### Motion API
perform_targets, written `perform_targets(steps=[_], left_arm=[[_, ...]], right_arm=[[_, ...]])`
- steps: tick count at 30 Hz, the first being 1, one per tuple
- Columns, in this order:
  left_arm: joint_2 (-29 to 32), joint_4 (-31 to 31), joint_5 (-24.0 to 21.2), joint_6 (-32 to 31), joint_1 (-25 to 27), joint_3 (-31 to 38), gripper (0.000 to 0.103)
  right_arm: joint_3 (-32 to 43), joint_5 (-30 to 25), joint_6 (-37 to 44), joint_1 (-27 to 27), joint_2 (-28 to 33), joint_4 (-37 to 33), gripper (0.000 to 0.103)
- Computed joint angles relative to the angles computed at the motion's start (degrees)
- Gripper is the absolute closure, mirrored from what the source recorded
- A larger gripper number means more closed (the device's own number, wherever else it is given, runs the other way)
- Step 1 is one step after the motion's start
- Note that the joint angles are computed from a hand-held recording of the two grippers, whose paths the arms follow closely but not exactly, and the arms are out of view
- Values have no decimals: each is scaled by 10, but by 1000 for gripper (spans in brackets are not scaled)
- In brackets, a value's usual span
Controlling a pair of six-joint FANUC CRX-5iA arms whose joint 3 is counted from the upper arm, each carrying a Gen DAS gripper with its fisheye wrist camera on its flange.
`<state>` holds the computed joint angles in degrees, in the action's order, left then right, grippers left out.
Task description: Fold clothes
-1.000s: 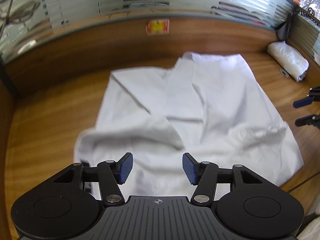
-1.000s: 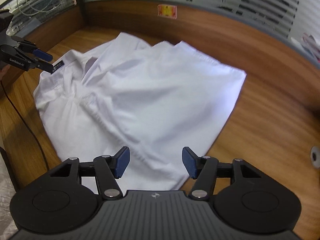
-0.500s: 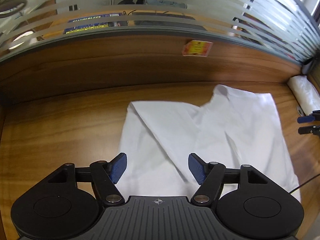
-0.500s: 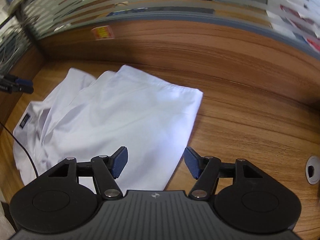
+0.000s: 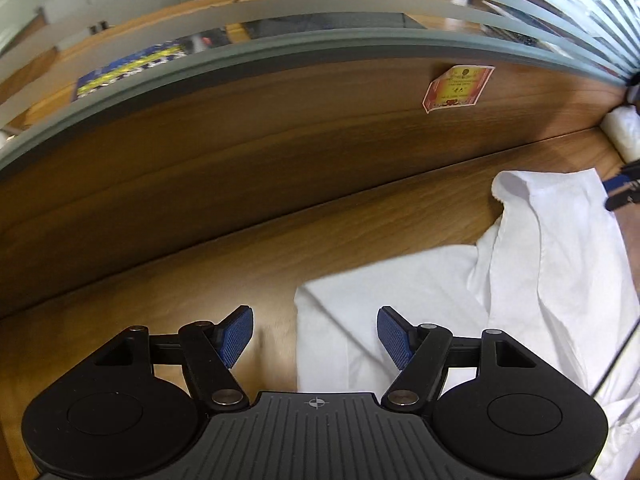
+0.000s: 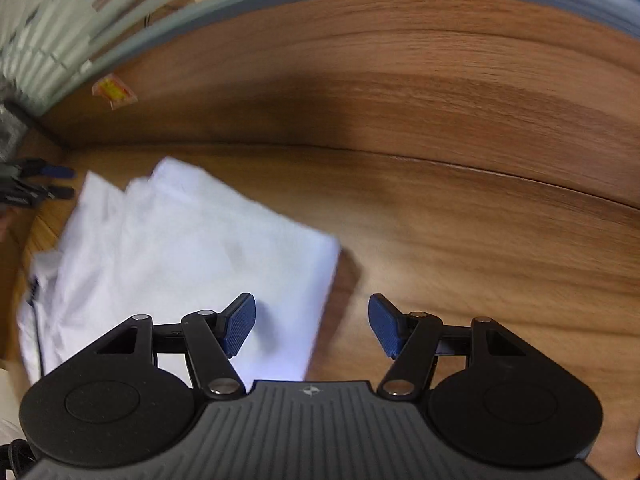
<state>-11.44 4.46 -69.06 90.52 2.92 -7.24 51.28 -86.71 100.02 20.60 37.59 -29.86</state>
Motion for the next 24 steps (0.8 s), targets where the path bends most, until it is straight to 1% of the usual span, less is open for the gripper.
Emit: perform_targets(steps=[7, 8, 9, 10, 11, 12, 13, 14, 15, 16, 17, 18, 21, 24], left_arm=[[27, 63, 17, -101, 28, -14, 32], [31, 69, 18, -113, 30, -15, 33], [35, 74, 18, -122, 31, -16, 33], [40, 79, 16, -130, 31, -15, 36], [46, 86, 10, -138, 32, -12, 44], [52, 93, 4, -146, 32, -9, 48], [54, 97, 4, -151, 33, -10, 51], [54, 100, 6, -156, 33, -12, 62], [54, 103, 9, -161, 33, -14, 69], [54, 106, 11, -165, 33, -16, 83], [49, 111, 18, -168, 35, -22, 90], [42, 117, 27, -170, 36, -30, 90], [13, 116, 48, -167, 31, -48, 93], [-20, 120, 61, -154, 28, -63, 94]], right_arm=[[93, -53, -10, -2, 61, -34, 35], [106, -62, -11, -3, 70, -39, 38], [119, -71, -12, -3, 78, -45, 45], [133, -80, -13, -3, 86, -47, 48], [149, -91, -16, -3, 95, -47, 52], [164, -100, -18, -2, 103, -45, 58], [171, -105, -19, -1, 106, -42, 62], [178, -109, -19, 0, 110, -39, 71], [184, -114, -20, 1, 113, -36, 82], [181, -112, -14, 2, 109, -33, 88], [175, -108, -8, 3, 104, -31, 92], [168, -103, -1, 4, 98, -28, 93], [110, -67, 19, 9, 55, -14, 97], [47, -31, 39, 13, 2, -10, 99]])
